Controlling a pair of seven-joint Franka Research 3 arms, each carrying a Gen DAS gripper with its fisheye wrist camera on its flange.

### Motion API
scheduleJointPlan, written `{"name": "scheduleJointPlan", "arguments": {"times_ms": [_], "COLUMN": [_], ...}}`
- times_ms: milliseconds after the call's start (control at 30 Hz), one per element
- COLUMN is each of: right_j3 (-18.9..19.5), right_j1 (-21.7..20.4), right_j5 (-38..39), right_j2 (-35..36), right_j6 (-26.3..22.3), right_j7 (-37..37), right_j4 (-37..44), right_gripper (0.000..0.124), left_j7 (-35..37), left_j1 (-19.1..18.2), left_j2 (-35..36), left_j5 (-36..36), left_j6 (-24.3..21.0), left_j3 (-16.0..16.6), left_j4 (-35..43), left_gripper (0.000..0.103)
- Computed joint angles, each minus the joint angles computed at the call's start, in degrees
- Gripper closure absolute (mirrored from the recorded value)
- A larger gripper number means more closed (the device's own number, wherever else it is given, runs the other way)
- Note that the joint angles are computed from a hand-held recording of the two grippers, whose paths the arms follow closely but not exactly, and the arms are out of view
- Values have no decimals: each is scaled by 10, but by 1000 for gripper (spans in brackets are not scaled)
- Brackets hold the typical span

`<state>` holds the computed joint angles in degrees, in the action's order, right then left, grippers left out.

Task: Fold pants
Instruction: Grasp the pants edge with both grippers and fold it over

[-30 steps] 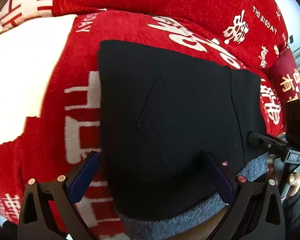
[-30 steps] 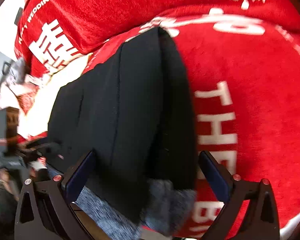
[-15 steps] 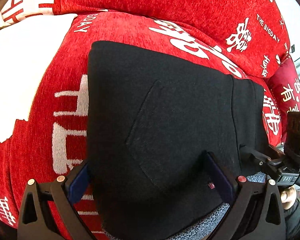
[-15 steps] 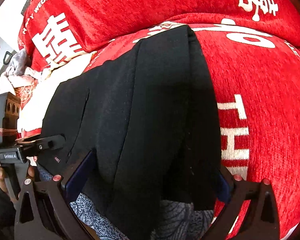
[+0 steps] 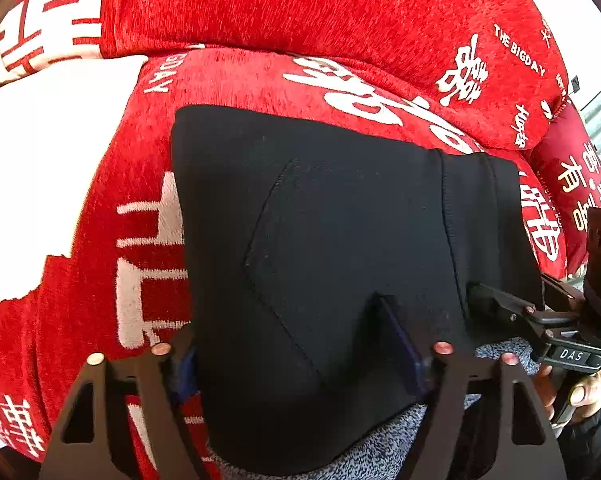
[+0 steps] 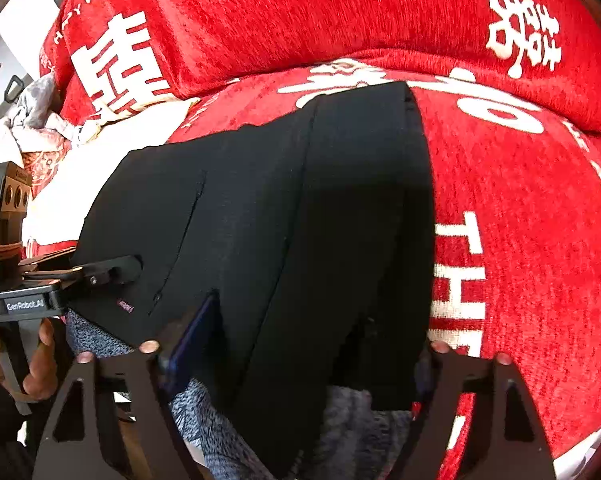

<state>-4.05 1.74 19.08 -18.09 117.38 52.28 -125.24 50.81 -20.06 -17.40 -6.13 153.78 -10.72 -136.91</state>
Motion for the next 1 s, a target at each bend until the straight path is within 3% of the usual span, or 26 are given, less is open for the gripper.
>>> {"name": "scheduleJointPlan", "arguments": {"times_ms": [133, 333, 1000], "right_j3": [-1, -2, 5], "right_j1": [2, 8, 31], "right_j5": [4, 14, 54], "right_j2": [-11, -25, 2], "right_j6": [-1, -5, -1], "right_j7": [-6, -18, -28], "right_j4": [1, 2, 73], "right_gripper": [56, 68, 75], "left_j7": [0, 0, -11], "left_j1": [2, -1, 29], "left_j2": [-11, -21, -30], "left_j5": [11, 14, 65], "left_j6": [-5, -12, -43], "left_j3": [-2, 0, 1], "left_j4": [-1, 1, 57], "left_gripper": [43, 53, 55]}}
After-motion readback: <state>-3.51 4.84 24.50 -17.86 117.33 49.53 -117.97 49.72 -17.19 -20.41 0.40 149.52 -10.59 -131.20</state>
